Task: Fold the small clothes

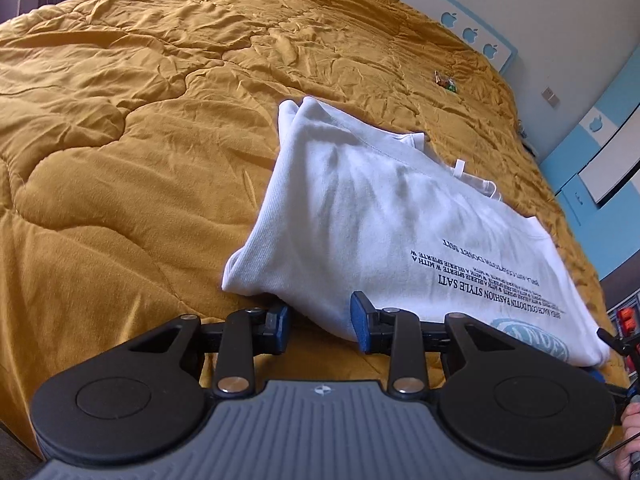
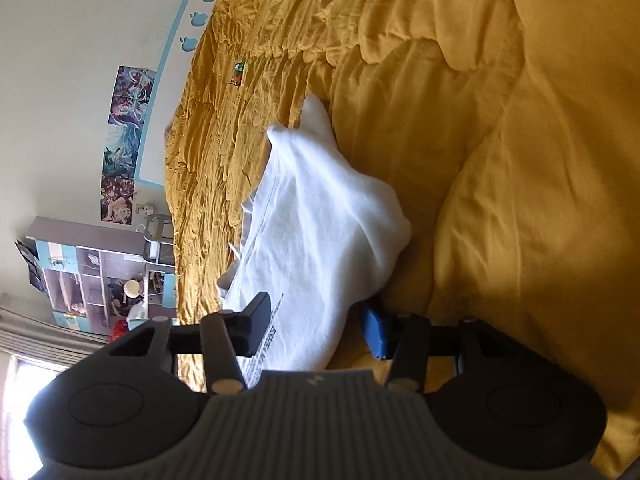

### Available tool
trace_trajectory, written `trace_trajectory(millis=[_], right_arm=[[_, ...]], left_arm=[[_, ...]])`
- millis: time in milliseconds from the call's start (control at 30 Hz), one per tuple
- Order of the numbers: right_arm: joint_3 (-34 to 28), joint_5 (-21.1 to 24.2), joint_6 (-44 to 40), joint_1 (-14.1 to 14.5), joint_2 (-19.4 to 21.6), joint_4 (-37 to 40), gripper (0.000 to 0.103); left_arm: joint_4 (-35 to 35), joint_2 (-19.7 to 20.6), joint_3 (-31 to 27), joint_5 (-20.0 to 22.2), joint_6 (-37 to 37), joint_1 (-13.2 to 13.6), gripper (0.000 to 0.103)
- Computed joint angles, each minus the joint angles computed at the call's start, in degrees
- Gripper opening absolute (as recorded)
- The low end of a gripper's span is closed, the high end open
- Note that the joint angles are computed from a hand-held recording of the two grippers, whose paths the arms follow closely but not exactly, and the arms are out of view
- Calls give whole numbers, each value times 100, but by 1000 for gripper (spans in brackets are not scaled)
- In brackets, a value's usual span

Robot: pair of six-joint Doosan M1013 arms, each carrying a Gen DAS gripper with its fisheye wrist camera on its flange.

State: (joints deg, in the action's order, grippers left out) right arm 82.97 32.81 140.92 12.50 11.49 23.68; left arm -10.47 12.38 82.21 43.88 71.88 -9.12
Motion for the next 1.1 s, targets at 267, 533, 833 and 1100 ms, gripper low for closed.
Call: trace_trajectory(millis=[267, 533, 833, 1100], right_arm=[[-330, 323, 234, 21, 314, -297, 37], [-434, 317, 1785, 284, 383, -1826, 7], [-189, -58, 1653, 265, 287, -1670, 5], [-103, -173, 1396, 191, 309, -1212, 14]], left_arm=[[595, 95, -225, 403, -234, -146, 39], [692, 56, -215, 413, -126, -176, 39], [-166, -423, 81, 153, 770, 5, 40], [-329, -479, 3, -440, 1364, -220, 39]])
